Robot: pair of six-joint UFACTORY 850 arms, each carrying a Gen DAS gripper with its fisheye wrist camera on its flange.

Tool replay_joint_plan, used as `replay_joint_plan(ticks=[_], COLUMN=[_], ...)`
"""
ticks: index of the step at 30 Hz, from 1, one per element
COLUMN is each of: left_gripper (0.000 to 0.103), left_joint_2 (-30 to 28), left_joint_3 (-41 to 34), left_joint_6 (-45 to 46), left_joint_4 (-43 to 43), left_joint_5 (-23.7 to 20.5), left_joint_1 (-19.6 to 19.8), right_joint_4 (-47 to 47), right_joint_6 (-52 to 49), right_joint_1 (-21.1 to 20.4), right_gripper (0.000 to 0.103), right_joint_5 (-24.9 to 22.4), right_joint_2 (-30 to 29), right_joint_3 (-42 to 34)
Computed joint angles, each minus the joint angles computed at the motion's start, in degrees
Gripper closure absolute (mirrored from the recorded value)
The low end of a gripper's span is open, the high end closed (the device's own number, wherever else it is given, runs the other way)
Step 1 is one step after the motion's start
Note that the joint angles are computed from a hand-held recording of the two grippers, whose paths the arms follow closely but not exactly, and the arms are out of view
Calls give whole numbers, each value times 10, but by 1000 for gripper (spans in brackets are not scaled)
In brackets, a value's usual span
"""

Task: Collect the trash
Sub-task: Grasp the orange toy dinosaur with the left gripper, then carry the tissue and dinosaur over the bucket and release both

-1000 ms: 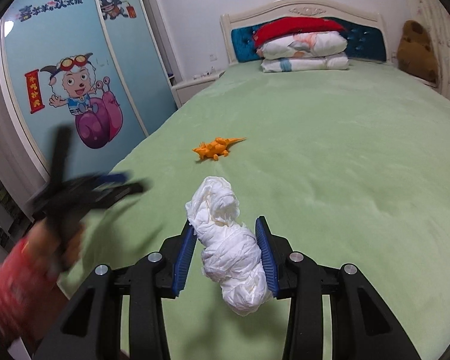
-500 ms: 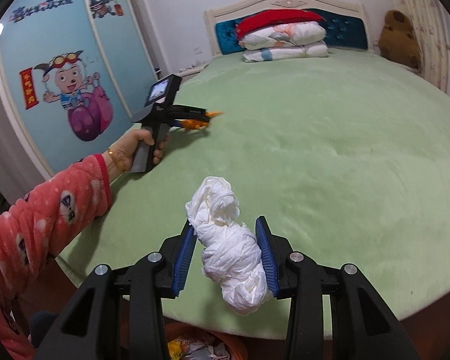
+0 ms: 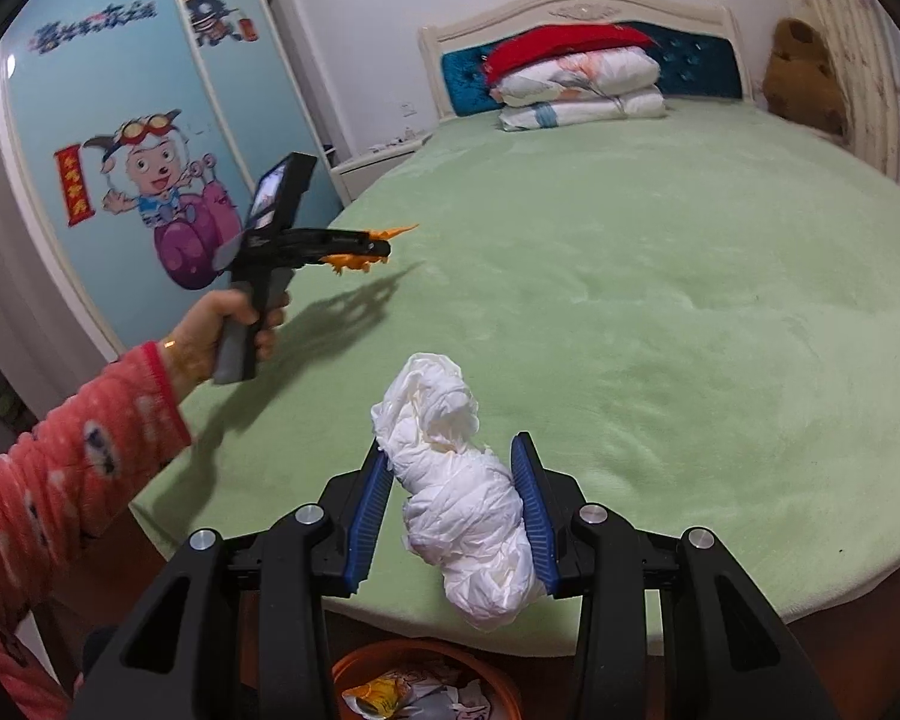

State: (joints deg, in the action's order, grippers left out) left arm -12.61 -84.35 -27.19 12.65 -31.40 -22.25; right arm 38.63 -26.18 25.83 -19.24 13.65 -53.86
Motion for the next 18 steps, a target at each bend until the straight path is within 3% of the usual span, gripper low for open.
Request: replay_joint_plan(ticks=[5,9,13,18], left_gripper=[51,51,51,51], left_joint_2=[118,202,281,332], left_joint_3=[115,187,252,310], left_joint_6=[-50,-106,-218,-335], left_joint_4=[51,78,139,194], left_joint_5=[-11,-45,-87,-131], left_joint_1=[-52,-113,-194,-290], right_joint_4=[-12,-39,-84,-156], right_joint_6=[23,67,126,220], right_joint_1=[25,53,86,133], right_gripper=[63,63,63,63], right_joint_5=[-17,-32,-37,-42], right_joint_2=[18,36,60,95], right_joint_3=[10,27,48,88])
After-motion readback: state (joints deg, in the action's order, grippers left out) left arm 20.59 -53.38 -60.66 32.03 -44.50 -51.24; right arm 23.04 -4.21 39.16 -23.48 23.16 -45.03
